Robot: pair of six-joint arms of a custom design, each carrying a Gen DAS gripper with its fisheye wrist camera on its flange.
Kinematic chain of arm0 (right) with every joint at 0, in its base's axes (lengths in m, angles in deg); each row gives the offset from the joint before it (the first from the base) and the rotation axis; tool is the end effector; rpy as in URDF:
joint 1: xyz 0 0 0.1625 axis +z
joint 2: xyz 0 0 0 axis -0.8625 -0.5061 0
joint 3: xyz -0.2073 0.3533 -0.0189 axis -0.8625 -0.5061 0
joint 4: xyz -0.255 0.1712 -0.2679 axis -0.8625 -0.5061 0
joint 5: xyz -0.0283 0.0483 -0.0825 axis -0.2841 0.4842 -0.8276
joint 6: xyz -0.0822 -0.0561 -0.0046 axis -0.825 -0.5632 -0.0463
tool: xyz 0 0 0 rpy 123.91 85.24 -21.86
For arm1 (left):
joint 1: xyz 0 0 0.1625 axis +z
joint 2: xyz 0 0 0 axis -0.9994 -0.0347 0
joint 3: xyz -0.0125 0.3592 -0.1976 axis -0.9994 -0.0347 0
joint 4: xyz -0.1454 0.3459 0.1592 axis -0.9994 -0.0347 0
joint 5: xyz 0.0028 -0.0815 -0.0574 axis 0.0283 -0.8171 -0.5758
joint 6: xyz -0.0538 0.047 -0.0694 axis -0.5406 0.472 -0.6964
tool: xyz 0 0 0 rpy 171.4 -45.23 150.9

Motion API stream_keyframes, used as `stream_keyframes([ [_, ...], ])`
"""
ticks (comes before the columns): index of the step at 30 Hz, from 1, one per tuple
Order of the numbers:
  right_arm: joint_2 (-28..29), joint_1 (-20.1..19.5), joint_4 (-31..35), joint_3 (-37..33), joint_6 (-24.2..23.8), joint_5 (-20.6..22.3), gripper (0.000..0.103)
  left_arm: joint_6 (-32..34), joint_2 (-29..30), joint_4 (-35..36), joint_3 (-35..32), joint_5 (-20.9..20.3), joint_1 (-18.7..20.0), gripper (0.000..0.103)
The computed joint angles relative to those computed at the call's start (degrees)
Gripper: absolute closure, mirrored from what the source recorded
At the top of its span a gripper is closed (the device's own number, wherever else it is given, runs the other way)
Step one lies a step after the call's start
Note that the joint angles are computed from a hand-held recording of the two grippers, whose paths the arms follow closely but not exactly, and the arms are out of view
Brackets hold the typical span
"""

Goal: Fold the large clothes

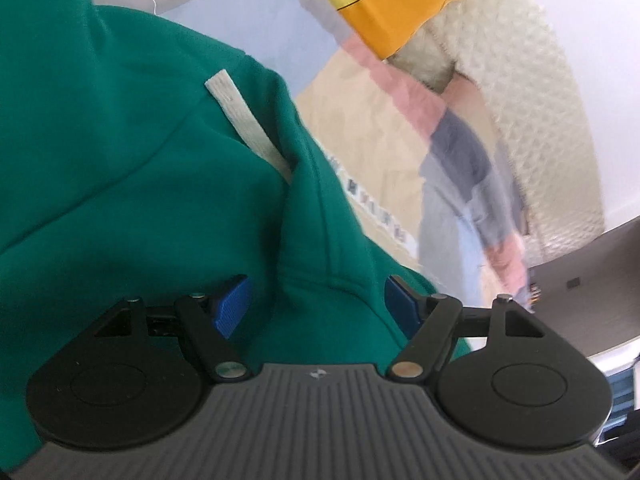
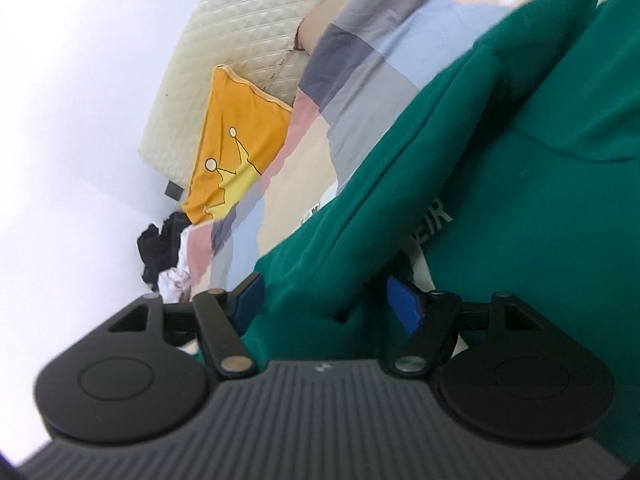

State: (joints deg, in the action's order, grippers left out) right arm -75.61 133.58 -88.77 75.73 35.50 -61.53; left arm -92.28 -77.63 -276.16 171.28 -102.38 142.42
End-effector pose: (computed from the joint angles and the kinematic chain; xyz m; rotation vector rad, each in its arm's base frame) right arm 0.0206 -0.5567 0.2635 -0.1818 2.7550 -0.9407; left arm -0.1404 -0.5485 0.1173 -0.6426 2.5526 -1.3985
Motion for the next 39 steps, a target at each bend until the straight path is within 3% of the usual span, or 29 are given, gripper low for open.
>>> stream_keyframes([
  [3, 2.5, 1.2, -1.2, -1.4, 1.0, -2.5, 0.032, 0.8, 0.7, 1.3, -2.0, -2.2, 2.4, 0.028],
  [5, 4.2, 1.6, -2.1, -2.3, 1.0, -2.7, 0.033, 2.0, 1.2, 0.3, -3.0, -4.7, 4.0, 0.037],
  [6, 4.9, 1.8, -2.6, -2.8, 1.4, -2.4, 0.042, 2.3, 1.4, 0.4, -3.6, -5.7, 4.5, 0.046],
  [7, 5.5, 1.9, -2.9, -3.4, 1.7, -1.9, 0.058, 2.5, 1.6, 0.6, -4.2, -6.9, 5.1, 0.054],
  [8, 5.9, 2.1, -3.4, -3.8, 2.0, -1.8, 0.066, 2.7, 1.7, 1.2, -4.9, -7.6, 5.5, 0.055],
  [10, 7.0, 3.0, -4.9, -5.2, 1.8, -3.0, 0.083, 4.5, 2.5, 0.5, -5.9, -7.8, 5.8, 0.069],
  [13, 8.1, 3.7, -5.3, -7.6, 0.7, -2.2, 0.090, 8.1, 3.5, -2.1, -7.5, -7.8, 5.5, 0.079],
  [16, 9.3, 4.0, -5.4, -10.5, -0.5, 0.2, 0.092, 10.3, 4.2, -4.1, -9.7, -8.5, 5.7, 0.083],
  [18, 10.5, 4.5, -5.9, -12.7, -1.4, 0.0, 0.092, 12.7, 5.0, -7.0, -11.4, -9.6, 6.0, 0.083],
  [21, 12.9, 5.3, -5.1, -16.5, -3.0, -2.0, 0.094, 16.8, 7.1, -7.4, -15.8, -8.0, 5.9, 0.084],
  [28, 18.8, 6.6, -6.7, -22.6, -6.6, -9.2, 0.095, 22.2, 11.1, 5.0, -25.6, -1.6, 7.6, 0.084],
  [32, 22.5, 6.7, -6.3, -25.6, -4.8, -14.9, 0.095, 24.1, 12.6, 11.5, -28.5, 0.9, 8.4, 0.083],
  [36, 22.5, 7.4, -6.8, -25.2, -6.5, -17.3, 0.094, 25.3, 11.7, 12.6, -28.1, 0.7, 7.9, 0.074],
  [39, 21.0, 8.5, -6.8, -23.7, -8.2, -19.8, 0.091, 23.8, 10.0, 14.2, -26.1, 1.6, 6.8, 0.053],
])
